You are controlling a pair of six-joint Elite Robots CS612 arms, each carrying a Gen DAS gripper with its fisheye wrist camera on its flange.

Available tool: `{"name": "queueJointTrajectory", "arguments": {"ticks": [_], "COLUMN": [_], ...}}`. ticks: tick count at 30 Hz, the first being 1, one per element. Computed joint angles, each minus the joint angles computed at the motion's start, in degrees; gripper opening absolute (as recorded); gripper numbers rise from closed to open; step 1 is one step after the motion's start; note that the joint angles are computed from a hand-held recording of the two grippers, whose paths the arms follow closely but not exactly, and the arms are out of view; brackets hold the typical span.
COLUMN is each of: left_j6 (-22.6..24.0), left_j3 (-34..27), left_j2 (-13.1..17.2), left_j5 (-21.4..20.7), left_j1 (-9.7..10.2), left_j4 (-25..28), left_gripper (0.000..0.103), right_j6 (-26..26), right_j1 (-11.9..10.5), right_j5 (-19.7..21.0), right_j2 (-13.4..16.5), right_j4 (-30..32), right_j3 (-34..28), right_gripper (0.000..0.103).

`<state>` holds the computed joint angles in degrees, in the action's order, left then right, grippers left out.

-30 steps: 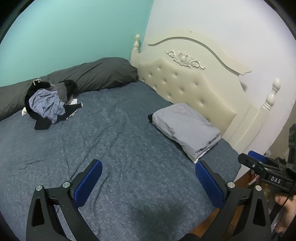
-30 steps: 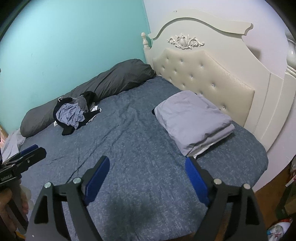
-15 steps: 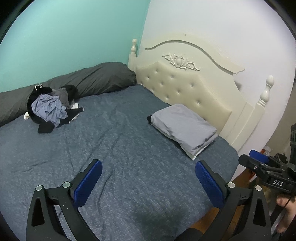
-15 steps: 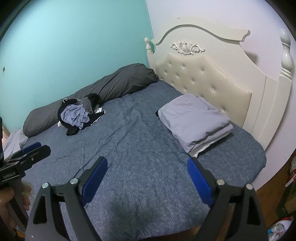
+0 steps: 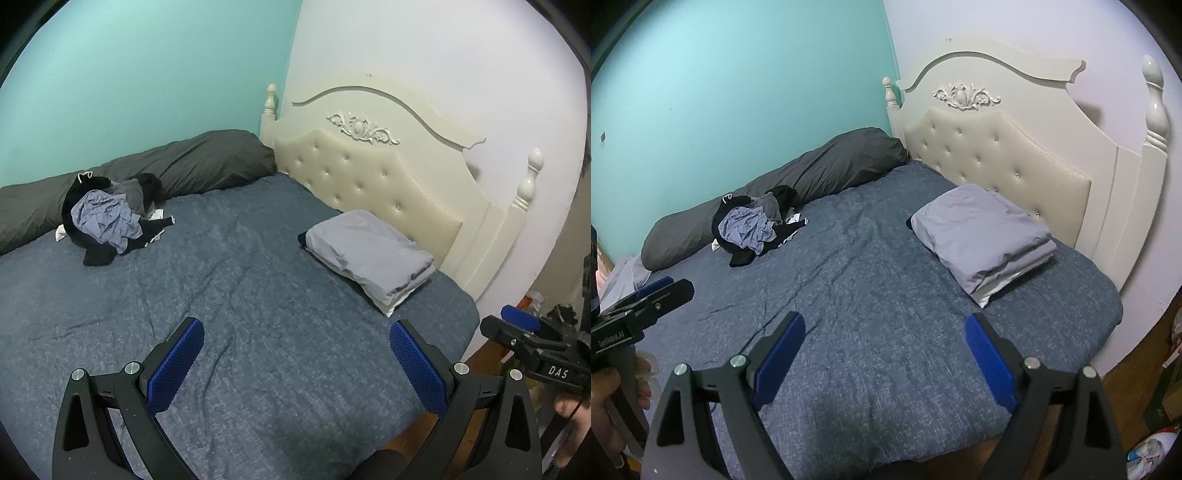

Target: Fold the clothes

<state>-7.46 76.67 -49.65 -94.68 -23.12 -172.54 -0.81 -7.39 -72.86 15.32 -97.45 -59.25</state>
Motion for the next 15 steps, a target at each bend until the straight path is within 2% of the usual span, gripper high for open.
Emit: {"name": "queueJointTrajectory", "arguments": {"ticks": [15], "left_j6": [0.0], "left_j3": [1.8], "left_j2": [-0.8], "left_j5": [0.9], "left_j1": [-0.17], "left_j4": [-1.1], "left_gripper": [0.103], "right_j6": [0.2], "right_j1": [0.1], "right_j5": [-0.6], "right_j2": [0.6], "right_j4": [0.0], "right_j3": [-1.1], "right_gripper": [0.090]}}
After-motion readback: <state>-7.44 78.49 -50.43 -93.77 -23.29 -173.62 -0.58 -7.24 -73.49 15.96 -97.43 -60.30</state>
